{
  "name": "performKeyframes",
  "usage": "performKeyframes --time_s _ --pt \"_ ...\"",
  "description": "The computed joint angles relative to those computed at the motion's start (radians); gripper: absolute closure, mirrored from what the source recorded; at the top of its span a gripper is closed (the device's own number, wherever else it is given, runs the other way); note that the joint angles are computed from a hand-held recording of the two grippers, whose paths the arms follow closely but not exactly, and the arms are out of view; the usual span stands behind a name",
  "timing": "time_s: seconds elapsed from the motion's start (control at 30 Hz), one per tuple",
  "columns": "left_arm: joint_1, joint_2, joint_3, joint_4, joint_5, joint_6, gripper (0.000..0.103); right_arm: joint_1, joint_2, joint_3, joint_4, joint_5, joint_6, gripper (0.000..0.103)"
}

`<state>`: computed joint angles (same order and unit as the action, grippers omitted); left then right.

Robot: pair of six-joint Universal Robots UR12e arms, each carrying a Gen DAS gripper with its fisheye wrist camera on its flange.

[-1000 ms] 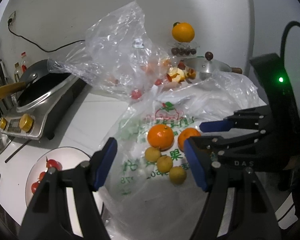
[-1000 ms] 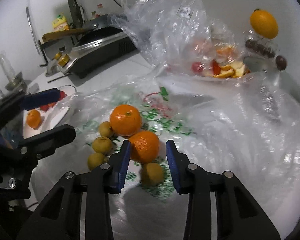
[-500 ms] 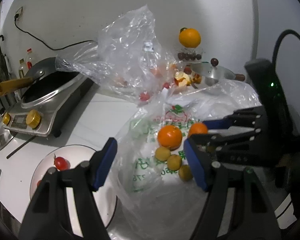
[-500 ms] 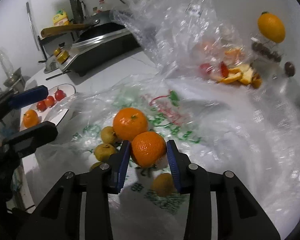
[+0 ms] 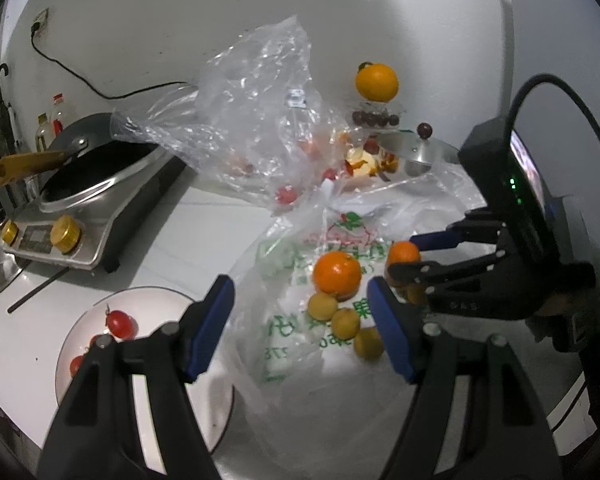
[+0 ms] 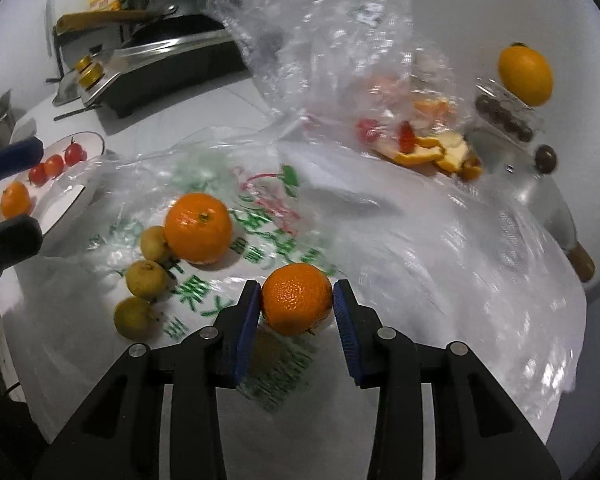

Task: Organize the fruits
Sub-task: 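Grasp another orange with the left gripper while the right gripper holds its orange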

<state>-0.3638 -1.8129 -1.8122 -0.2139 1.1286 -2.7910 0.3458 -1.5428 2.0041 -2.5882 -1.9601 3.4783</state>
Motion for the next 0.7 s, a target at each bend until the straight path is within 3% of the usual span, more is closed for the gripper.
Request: performKeyframes --time_s 0.7 --pt "-0.029 -0.012 0.019 -0.021 0.04 0.021 0.033 -0.023 -0.002 0.028 -0.125 0.095 -0.01 0.062"
